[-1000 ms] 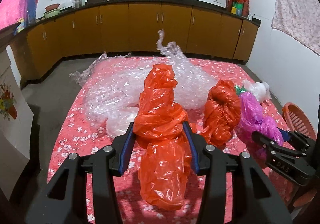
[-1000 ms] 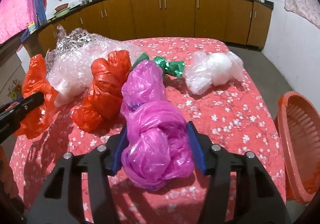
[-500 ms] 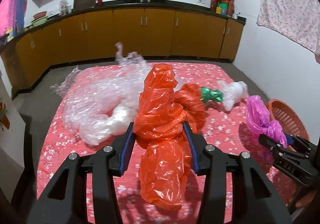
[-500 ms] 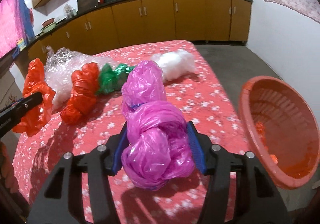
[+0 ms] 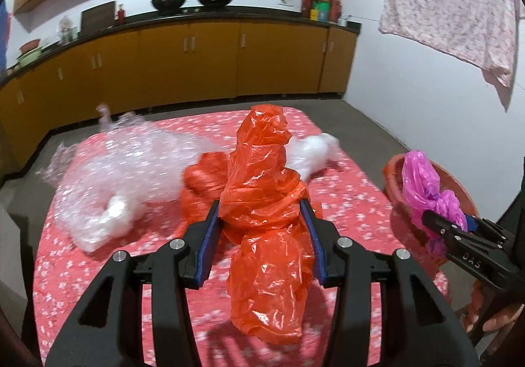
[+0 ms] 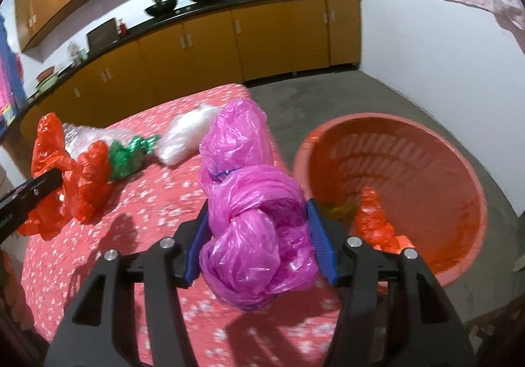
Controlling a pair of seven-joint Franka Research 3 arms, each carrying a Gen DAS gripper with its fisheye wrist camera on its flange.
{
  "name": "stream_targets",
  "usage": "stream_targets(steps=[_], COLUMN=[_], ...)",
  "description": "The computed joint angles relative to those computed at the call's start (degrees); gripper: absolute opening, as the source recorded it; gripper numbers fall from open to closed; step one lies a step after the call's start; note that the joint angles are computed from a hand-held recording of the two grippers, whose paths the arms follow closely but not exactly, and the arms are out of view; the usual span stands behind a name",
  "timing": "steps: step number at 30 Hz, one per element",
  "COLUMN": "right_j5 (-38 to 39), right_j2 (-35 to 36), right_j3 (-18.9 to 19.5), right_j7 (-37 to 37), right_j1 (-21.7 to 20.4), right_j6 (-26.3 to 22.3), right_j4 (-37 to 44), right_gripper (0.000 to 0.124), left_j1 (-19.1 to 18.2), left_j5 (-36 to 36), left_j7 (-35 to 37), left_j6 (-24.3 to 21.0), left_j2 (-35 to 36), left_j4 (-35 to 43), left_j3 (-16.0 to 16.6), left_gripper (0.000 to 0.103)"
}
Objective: Collect trash
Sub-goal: 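Carry the pink bag to the orange basket with the right tool while the left tool carries the red bag, then lower both bags into the basket and open both tools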
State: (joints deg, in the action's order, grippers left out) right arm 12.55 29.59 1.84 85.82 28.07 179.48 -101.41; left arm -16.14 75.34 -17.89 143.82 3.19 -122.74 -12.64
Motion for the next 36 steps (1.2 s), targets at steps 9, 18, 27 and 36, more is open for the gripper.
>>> stream_targets(steps=[9,18,27,36], right_j5=[0.98,0.17,-0.79,-0.71], right_j2=[-1.6,-1.76,-0.6,1.05], right_j3=[-4.53,-12.51,-17.23,-15.71], right_j7=[3.33,8.79,12.37,12.62], right_j1=[0.48,3.64,4.56,1.61], right_j6=[1.78,2.79,3.22,2.58], right_j4=[-2.71,-3.54,-2.67,-0.59], right_gripper=[0.055,0.055,0.055,0.055], left_j1=[-1.93,-5.26,-9.05,-11.5], left_j5=[1.37,0.86,-4.31,-14.72], left_j7=[3.67,9.29,18.91,31.42], left_j6=[3.88,9.25,14.47,16.81], left_j2=[6.9,15.11,23.32,31.26], left_j4=[8.73,19.63,30.22,39.98], left_j3=[1.1,3.75,6.9,9.09], left_gripper=[0.047,0.047,0.047,0.047])
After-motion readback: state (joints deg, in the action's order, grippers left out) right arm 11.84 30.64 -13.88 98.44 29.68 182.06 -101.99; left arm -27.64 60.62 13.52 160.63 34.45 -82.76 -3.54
